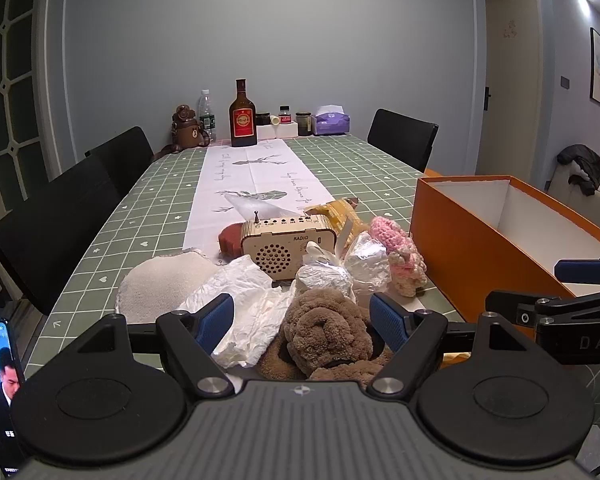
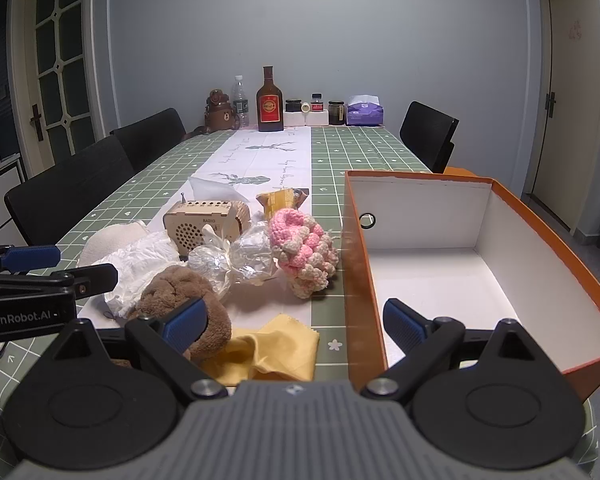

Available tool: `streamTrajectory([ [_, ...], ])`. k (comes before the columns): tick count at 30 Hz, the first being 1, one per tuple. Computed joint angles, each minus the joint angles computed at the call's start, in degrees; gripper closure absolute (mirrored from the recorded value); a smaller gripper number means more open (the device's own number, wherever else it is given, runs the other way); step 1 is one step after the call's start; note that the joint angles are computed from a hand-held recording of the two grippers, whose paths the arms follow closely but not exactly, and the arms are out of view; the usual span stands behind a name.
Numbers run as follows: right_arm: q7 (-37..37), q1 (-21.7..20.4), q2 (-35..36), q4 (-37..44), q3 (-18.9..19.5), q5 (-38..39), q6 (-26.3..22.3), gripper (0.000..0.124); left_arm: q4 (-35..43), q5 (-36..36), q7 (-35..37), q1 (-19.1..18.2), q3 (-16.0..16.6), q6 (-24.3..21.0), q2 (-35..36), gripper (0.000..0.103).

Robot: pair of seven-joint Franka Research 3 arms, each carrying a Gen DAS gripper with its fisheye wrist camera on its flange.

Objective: Organize soft objects

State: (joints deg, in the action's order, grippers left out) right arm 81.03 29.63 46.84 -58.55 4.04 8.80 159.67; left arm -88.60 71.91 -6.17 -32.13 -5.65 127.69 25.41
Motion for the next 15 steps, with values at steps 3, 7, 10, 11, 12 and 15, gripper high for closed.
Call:
streamTrajectory([
  [3,-0.04,-0.02,0.10,0.17,0.04,0.04,-0.13,0.030,-0.04,0.00,-0.03,0.00,0.01,0.04,-0.02,0.012],
  [7,0.01,0.04,0.23,0.31,-0.02,0.02,-0.12,0.030,-0.08,0.00,-0.02,0.02,0.02,0.11,-0.07,0.012],
  [10,0.03,0.06,0.27,0.38,-0.05,-0.01,-0.13,0.030,-0.03,0.00,0.05,0.01,0.01,0.04,-0.05,0.012],
  [11,0.01,0.05,0.30,0.42,-0.04,0.00,-0.14,0.030,-0.05,-0.01,0.04,0.02,0.01,0.06,-0.06,0.012],
  [12,0.09,0.08,0.32,0.46,-0.09,-0.02,-0.17,0.030,-0.04,-0.03,-0.01,0.01,0.01,0.03,-0.05,0.012],
  [15,0.14,0.10,0.33,0.52,-0.11,-0.05,-0.26,0.030,-0.08,0.03,-0.01,-0.01,0.03,0.02,-0.06,0.012],
])
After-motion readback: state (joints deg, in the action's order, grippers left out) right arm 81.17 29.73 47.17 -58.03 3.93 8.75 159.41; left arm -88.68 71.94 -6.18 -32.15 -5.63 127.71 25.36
